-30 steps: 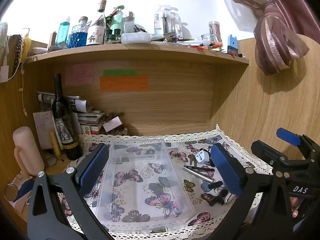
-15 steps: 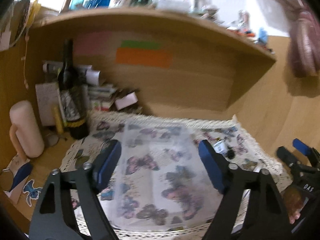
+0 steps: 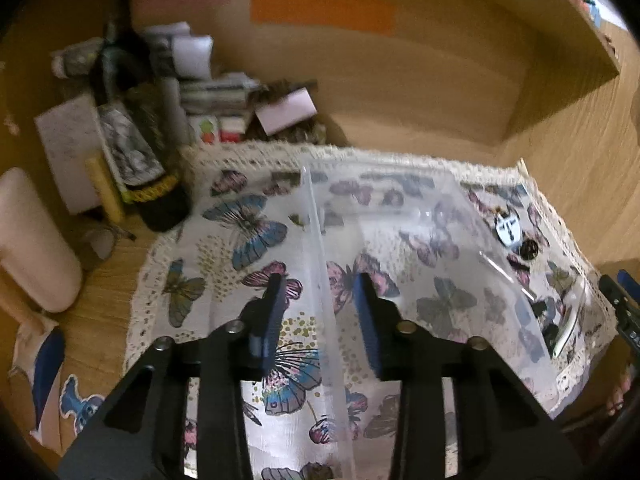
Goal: Organize rigid objects
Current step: 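Grasp the clear box wall with the left gripper while the right gripper grasps the white device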
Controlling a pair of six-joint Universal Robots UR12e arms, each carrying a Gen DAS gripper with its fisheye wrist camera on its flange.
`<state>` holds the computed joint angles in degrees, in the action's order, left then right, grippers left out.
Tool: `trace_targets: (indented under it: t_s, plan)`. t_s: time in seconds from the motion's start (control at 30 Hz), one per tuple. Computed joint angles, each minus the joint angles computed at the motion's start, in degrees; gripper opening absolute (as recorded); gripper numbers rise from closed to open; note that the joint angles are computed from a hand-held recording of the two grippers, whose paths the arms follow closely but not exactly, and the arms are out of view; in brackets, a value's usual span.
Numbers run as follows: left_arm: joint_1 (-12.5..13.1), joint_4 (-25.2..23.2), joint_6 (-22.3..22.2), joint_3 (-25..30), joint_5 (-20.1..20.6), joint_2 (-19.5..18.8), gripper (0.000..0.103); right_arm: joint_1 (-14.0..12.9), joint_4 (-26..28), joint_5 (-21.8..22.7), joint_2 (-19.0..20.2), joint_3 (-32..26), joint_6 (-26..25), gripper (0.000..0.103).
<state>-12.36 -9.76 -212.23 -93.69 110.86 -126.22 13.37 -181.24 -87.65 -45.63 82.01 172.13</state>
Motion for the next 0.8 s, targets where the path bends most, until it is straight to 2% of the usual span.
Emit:
trace_targets:
  t_s: [0.13, 0.27, 0.37, 0.47, 0.53, 0.6, 0.63, 0.7, 0.8]
  plan:
    - [1.0, -2.6, 1.3, 0.8, -4.1, -0.3, 0.02, -0.1, 5.0, -3.1, 0.3, -1.1, 3.2, 0.077]
    - [0.7, -4.4, 3.9, 1.7, -4.1, -1.1, 0.013, -0.4, 11.0, -4.2, 0.5, -2.3, 6.8, 0.077]
    - [0.5, -4.7, 4.9, 2.0, -3.6, -1.5, 0.012, -0.4, 15.6, -5.2, 1.0, -3.8, 9.0, 0.07]
    - [0.6, -3.7, 5.2, 1.7, -4.0, -1.5, 0.012, -0.6, 19.4, -4.2, 1.5, -4.9, 11.0, 0.066]
    - [0.7, -3.2, 5.6, 1.5, -4.3, -1.5, 0.012, -0.8, 22.2, -2.7, 2.0, -5.9, 12.1, 0.06]
    - [0.7, -3.0, 5.9, 1.6, -4.3, -1.6, 0.013, -0.6, 24.2, -3.2, 2.5, -7.0, 12.1, 0.053]
    - [0.7, -2.7, 6.1, 1.5, -4.4, -1.6, 0.013, -0.4, 24.9, -3.9, 2.9, -7.6, 11.6, 0.05]
    - [0.8, -2.4, 6.2, 1.4, -4.6, -1.6, 0.013, -0.2, 25.9, -4.5, 3.5, -8.6, 10.9, 0.038]
    - [0.8, -1.9, 6.1, 1.2, -4.8, -1.6, 0.013, 0.2, 25.0, -5.5, 4.0, -9.1, 9.8, 0.036]
